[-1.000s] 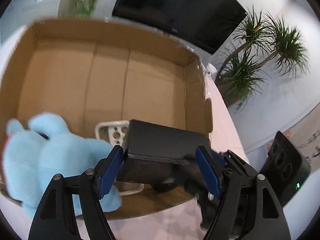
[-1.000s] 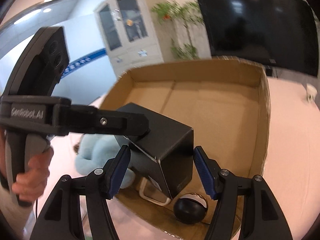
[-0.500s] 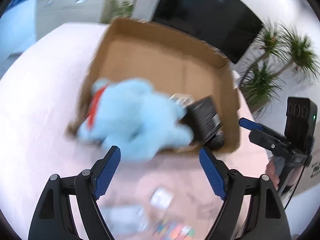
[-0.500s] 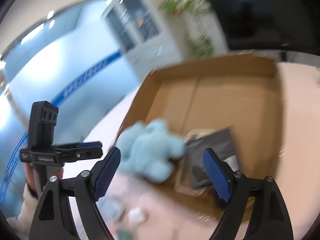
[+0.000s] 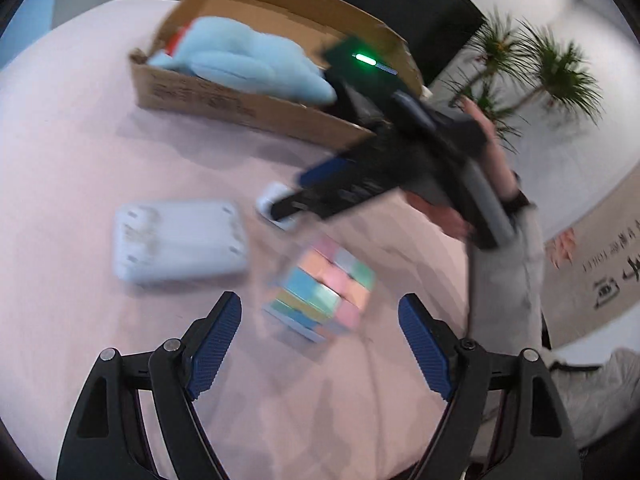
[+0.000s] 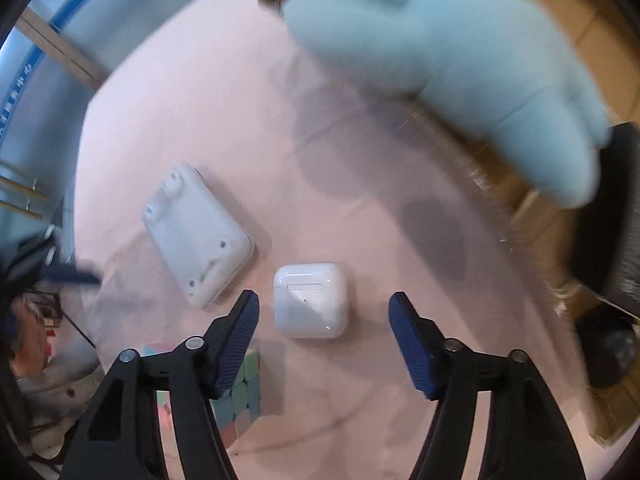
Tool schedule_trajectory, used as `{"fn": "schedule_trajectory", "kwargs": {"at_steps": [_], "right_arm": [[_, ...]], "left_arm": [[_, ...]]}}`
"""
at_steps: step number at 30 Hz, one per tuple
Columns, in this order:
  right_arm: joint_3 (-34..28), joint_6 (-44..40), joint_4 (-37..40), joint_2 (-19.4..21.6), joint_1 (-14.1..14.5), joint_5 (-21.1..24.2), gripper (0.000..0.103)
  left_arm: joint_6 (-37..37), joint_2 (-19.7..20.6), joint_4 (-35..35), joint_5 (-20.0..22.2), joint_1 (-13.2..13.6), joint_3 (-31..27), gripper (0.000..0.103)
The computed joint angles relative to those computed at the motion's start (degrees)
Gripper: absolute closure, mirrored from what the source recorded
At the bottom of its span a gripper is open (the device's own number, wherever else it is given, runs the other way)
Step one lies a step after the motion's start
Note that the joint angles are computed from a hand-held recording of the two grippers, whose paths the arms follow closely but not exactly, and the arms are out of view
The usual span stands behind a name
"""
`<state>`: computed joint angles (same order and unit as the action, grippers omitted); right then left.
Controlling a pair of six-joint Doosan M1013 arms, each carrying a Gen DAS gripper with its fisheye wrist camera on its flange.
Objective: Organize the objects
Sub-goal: 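Grasp the white earbud case on the table with the right gripper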
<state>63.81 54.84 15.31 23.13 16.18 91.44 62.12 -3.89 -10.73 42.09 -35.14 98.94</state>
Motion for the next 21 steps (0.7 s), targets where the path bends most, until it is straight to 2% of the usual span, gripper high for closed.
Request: {"fn": "schedule_trajectory", "kwargs": {"at_steps": [4,6,7,8,11,14,19,21], "right_arm": [[0.92,-0.91,-0.22,-0.13,0.65,-0.26,0.042],[1.66,-1.30,-0.99,-0.58,0.89,-1.36,0.048],[1.87,-1.15,-1.39,-0.71,0.94,-1.80,0.060],[1.91,-0.87,-1.32,-0.68,0.83,-1.82,0.062],[1.95,-0.20,-0.01,-0.44,0.23,-2.09,0.062],[1.81,2.02,1.32,-0.04,-0.42,-3.10,0.062],[0.51,4.57,7.91,1.66,-2.53,-0.08,0.062],[0.43,4.68,9.73,1.78,-3.23,0.42,0.062]], "left_arm": [[-0.27,0.48,-1.58,-1.29,0.93,-0.20,0.023],[-1.79,0.98,-0.66,-1.61,1.55,-0.72,0.023],[-2.06,1.30,-0.31,-1.39,1.77,-1.10,0.022],[-2.33,1.90,0.06,-0.87,1.95,-1.76,0.023],[-4.10,3.63,3.29,1.00,2.04,-3.27,0.023],[-2.43,4.91,4.31,3.06,2.36,-4.52,0.023],[2.83,8.48,8.26,8.60,1.62,-8.72,0.023],[4.53,10.09,11.87,11.03,0.84,-10.67,0.023]]}}
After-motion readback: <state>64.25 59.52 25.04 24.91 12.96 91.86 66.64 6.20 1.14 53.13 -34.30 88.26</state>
